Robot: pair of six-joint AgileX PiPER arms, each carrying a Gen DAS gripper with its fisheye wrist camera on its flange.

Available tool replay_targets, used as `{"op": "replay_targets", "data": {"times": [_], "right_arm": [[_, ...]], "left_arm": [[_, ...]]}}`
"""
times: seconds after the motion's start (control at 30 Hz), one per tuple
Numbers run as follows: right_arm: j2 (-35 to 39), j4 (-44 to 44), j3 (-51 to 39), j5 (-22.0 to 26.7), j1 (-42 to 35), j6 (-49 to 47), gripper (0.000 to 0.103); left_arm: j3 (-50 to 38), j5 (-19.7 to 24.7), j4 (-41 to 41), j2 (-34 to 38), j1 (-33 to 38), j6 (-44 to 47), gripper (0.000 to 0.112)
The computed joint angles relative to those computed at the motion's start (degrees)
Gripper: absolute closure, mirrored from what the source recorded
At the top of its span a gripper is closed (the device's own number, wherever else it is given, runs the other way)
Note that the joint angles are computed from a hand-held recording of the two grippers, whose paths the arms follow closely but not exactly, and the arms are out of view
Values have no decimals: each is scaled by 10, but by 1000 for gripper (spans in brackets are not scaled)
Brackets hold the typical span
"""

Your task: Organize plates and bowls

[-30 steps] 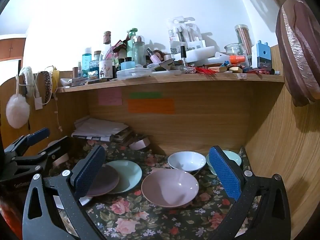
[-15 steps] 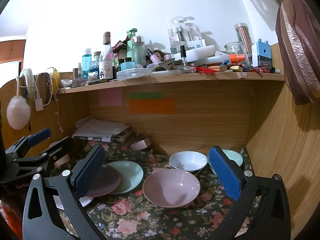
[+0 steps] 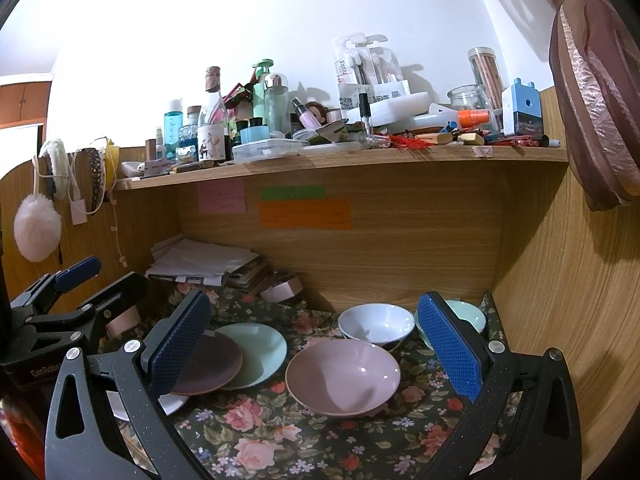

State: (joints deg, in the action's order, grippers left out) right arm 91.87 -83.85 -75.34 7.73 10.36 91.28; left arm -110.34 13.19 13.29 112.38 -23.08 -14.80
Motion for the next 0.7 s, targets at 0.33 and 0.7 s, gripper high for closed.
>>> {"op": "replay_targets", "data": {"times": [0.33,0.7], "right_arm": [[-2,-7,1,0,0,8,0],[-3,-28,4,0,-1,29,0]], "left_arm": [[-5,2,-19,0,0,16,10],[-6,3,-12,0,0,9,10]]}}
